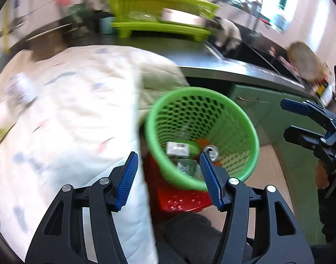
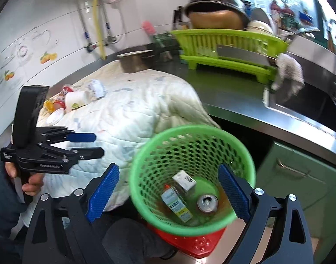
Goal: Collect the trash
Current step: 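Drop the wrapper into the green basket with the right tool while the left tool drops the bottle in, then move the left tool to the white lid while the right tool reaches the crumpled tissue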
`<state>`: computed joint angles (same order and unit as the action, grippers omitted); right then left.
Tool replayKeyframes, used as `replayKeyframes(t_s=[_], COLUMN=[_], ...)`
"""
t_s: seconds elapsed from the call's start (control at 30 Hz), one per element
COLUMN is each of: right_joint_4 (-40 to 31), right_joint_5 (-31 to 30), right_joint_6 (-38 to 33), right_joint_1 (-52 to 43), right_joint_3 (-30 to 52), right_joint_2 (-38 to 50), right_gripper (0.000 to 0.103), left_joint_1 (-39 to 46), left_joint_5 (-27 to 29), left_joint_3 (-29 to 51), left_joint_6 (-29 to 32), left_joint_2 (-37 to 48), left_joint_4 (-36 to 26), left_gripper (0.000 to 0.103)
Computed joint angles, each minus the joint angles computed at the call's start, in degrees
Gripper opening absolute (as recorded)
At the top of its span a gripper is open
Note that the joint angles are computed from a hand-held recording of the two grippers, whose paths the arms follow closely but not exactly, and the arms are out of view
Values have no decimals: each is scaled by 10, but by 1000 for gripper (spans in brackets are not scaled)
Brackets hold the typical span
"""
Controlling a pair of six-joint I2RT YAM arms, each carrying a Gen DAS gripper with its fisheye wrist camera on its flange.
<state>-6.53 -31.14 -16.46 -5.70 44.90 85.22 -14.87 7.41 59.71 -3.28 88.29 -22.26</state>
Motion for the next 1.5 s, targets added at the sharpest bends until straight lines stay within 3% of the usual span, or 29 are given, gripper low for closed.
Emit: replayKeyframes(t_s=[0.37,0.6,0.8,0.97,1.17,1.5], right_joint_4=[7,3,-21,-52,-94,-184], right_joint_5=[42,69,85,97,113,124], right_joint_6=[37,54,64,66,65,64], right_joint_1=[155,246,293,318,335,351], right_joint_3=[63,156,276,385,519,749], right_joint_2=[42,114,203,280,372,519], right_gripper=[88,88,88,88,88,86], left_joint_1=[229,390,491,529,536,547], left_joint_5=[3,31,43,33,16,51], left_joint_3=[-103,-111,-66,6,90,164], left_joint_6=[33,63,66,48,36,26], left_joint_2=[-174,-198,-128,-35,71,170], left_joint_4=[-50,-66,-51,-44,-46,-52], left_gripper=[61,68,68,65,53,36])
